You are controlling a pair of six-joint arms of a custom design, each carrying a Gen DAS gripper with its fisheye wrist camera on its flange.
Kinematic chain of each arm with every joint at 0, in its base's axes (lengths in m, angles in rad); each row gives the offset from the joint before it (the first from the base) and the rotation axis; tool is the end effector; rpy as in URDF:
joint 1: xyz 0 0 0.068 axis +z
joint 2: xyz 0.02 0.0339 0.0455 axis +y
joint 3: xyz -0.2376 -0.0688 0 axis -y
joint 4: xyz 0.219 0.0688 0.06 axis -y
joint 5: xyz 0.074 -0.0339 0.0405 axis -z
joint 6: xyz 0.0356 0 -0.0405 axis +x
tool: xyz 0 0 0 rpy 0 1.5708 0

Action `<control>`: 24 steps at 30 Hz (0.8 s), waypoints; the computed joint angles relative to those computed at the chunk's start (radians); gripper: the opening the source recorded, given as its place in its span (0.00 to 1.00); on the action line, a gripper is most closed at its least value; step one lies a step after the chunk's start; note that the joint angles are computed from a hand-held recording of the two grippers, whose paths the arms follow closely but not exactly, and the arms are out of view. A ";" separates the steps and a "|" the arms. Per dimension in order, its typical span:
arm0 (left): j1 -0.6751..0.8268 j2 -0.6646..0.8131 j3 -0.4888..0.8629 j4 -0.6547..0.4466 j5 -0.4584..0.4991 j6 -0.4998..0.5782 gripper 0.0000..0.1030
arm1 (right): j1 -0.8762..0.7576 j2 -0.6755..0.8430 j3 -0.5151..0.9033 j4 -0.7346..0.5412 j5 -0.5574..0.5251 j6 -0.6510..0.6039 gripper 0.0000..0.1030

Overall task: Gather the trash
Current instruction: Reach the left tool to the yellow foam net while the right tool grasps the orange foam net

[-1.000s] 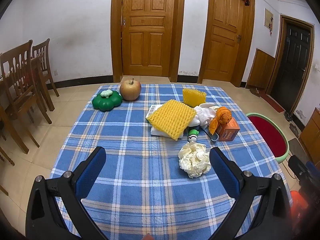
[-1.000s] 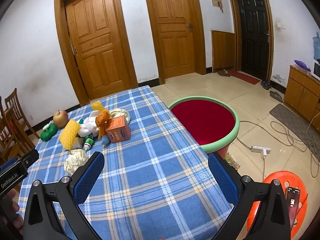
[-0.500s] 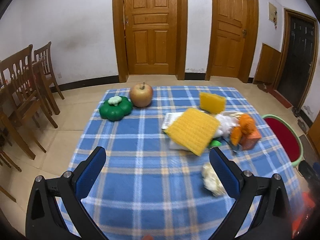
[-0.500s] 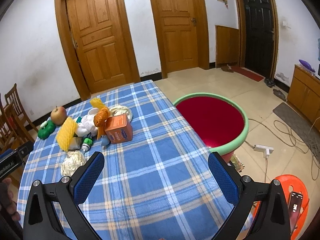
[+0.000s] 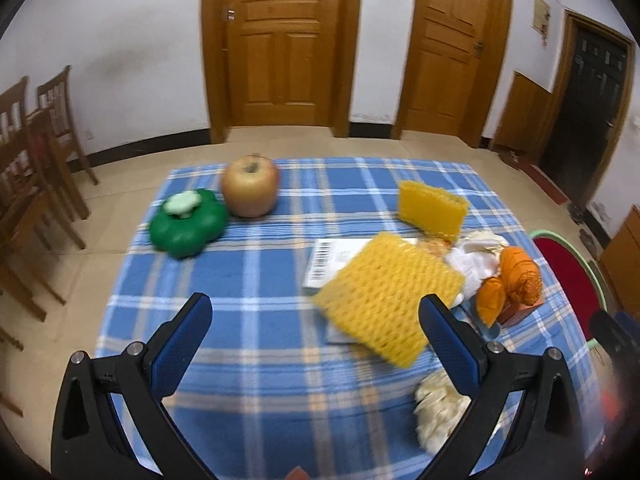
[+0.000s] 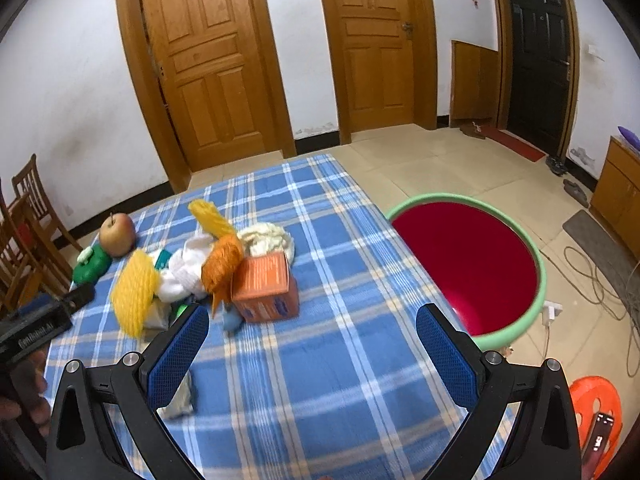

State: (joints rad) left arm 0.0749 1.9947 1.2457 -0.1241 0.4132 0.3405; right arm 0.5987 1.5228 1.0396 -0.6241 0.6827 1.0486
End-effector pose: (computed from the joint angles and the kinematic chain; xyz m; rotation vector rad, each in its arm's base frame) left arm 0.3874 0.0147 0.1432 0.4915 2.3184 -0.3074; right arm 0.2405 0.1369 0.2113 0.7117 2.2327 -0.1595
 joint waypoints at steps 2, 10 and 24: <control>-0.021 0.035 0.030 -0.019 0.015 0.022 0.98 | -0.017 0.013 0.010 0.018 -0.006 -0.019 1.00; -0.035 0.184 0.187 -0.160 0.111 0.068 0.73 | -0.055 0.096 0.084 0.014 -0.014 -0.060 1.00; -0.004 0.236 0.255 -0.231 0.237 0.119 0.47 | -0.120 0.249 0.221 0.096 -0.161 -0.199 0.54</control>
State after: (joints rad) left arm 0.0706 2.2303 1.5002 -0.3551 0.6497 0.4600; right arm 0.4785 1.7720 1.2607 -0.5278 0.5216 0.8497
